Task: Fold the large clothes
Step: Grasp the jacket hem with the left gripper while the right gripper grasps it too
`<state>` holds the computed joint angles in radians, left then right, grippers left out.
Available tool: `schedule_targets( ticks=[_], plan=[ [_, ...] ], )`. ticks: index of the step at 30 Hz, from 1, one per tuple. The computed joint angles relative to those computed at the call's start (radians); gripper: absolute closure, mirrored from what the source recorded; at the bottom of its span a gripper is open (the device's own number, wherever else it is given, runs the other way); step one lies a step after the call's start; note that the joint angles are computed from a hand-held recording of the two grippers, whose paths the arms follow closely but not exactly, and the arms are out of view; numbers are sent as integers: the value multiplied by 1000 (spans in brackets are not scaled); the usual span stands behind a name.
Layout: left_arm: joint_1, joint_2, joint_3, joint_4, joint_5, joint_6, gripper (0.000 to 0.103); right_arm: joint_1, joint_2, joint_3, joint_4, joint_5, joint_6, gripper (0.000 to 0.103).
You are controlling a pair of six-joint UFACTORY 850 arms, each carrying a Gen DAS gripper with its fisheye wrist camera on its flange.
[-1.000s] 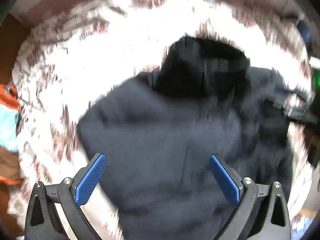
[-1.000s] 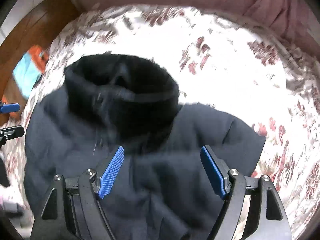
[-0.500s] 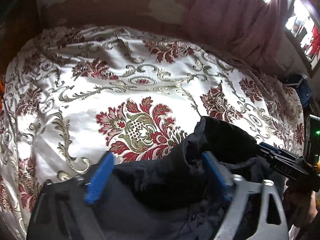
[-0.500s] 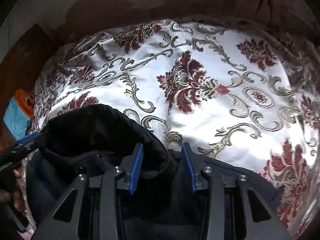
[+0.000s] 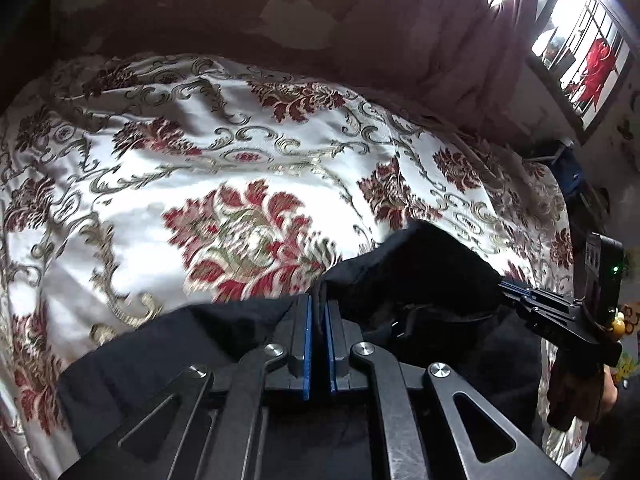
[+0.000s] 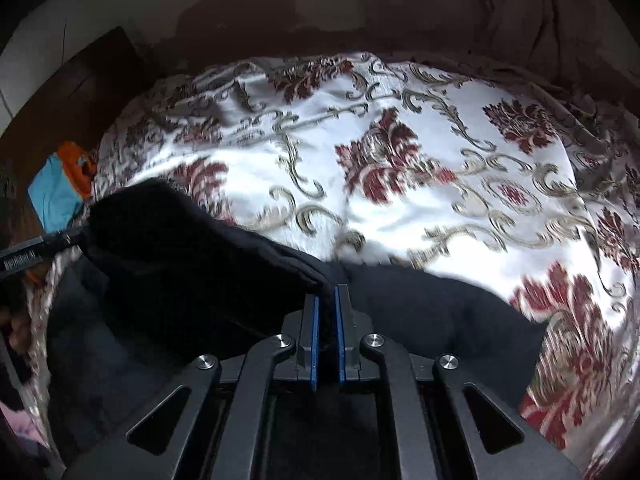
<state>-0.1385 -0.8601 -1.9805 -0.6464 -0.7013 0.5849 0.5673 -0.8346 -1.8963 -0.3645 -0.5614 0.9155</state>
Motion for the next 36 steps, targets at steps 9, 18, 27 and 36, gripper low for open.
schedule_targets(
  ticks=[9,18,27,36],
  plan=[
    [3,73,131,85,10,8,98,17,22,59,12,-19,-1,98],
    [-20,61,196,273,36,-85,98,27,-5,90,66,-12,-17,98],
    [-19,133,289,200,139,42,95,35,11,108,13,0,16,98],
    [-13,280,423,-253,235,563,90,35,19,116,9,4,12,98]
  ],
)
